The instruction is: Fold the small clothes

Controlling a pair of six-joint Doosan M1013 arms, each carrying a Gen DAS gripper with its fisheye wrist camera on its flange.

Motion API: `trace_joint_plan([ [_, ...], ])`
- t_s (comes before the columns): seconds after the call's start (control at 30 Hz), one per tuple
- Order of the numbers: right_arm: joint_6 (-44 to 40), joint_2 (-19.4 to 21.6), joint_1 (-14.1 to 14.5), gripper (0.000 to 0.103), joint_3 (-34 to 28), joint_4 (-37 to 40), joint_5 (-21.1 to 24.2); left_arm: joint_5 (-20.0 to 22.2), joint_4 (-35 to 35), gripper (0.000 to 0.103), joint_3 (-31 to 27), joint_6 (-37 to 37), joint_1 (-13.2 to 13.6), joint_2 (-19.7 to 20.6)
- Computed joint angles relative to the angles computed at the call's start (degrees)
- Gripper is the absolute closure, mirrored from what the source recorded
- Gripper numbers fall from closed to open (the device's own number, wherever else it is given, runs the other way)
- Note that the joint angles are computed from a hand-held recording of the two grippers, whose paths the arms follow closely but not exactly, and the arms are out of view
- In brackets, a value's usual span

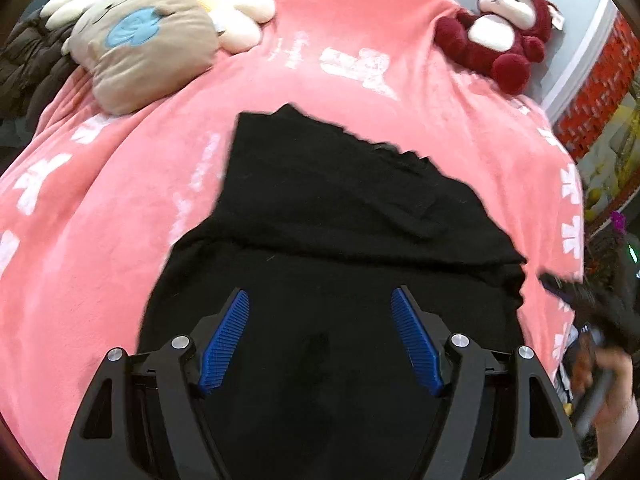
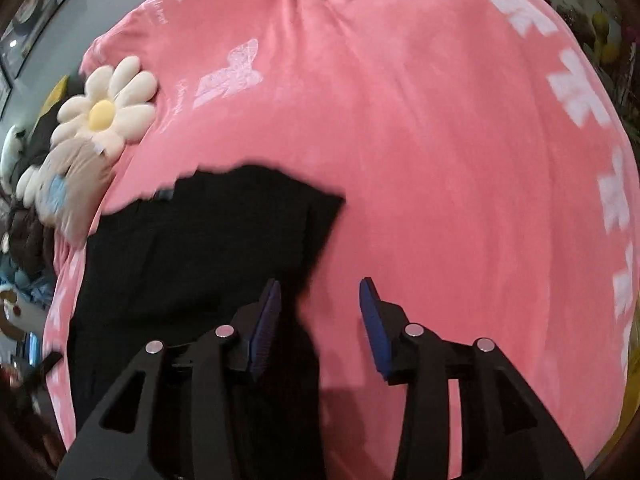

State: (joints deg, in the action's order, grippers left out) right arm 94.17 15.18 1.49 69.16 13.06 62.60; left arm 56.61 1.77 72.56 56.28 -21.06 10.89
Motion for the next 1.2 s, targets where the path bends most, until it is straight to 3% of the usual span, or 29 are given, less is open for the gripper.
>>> trace_joint_plan([
  [0.1,-1.40,-1.44,0.55,0.063,3.36,1.13,2.75,1.14,0.56,0.032,1.51,-0.68,0.26,-0.93],
  [0.33,1.07,1.62,2.78,0.064,-0.54,-3.84,-2.43,1.34,1.45,0.032,2.24,-2.71,-0.46,-1.64],
  [0.37,1.84,2.64,3.87,0.065,-1.64,-7.64,-2.88,1.12,1.38,0.032,2.09,-2.69,-0.66,-1.65],
  [0.43,2.40,3.79,4.09,0.081,-1.83,-13.10,-1.33,1.20,1.72,0.032,1.67,-2.26,-1.09,-1.47],
  [0.53,11.38,1.33,0.82,0.090,2.74,-4.47,-6.08,1.61,0.85,0.032,1.30,-1.29,-1.22,-1.17],
  [0.6,12.37,0.10,1.47,0.092,3.95,-4.04,-7.05,1.53,-0.32,0.032,1.43,-0.22,-1.08,-1.15],
  [0.73,12.52,0.49,3.52,0.092,3.41,-10.92,-7.00,2.56,-1.00,0.032,1.60,1.17,-1.56,-0.84],
  [0.8,12.84,1.12,1.88,0.081,3.16,-8.39,-5.89,3.21,-1.44,0.032,1.57,1.22,-1.63,-0.70],
  [0.87,12.33,0.47,1.20,0.075,2.93,-6.93,-4.93,3.18,-1.61,0.032,2.09,0.81,-1.59,-1.23],
  [0.9,13.13,-0.16,1.85,0.075,2.74,-10.05,-3.72,3.06,-1.85,0.032,2.41,0.85,-1.54,-1.59],
  [1.0,8.27,-4.39,1.29,0.073,6.48,-6.73,-2.33,4.01,-1.54,0.032,3.56,1.57,-1.75,-2.82],
  [1.13,5.72,-10.32,2.42,0.072,12.77,-8.19,1.61,6.16,-1.24,0.032,5.47,1.97,-2.38,-4.58],
  [1.17,6.06,-11.38,2.92,0.069,13.87,-8.84,2.65,6.77,-1.11,0.032,6.38,1.89,-2.64,-5.42],
  [1.2,6.66,-12.84,3.25,0.060,15.38,-9.29,3.67,7.20,-0.85,0.032,7.24,1.67,-2.90,-6.20],
])
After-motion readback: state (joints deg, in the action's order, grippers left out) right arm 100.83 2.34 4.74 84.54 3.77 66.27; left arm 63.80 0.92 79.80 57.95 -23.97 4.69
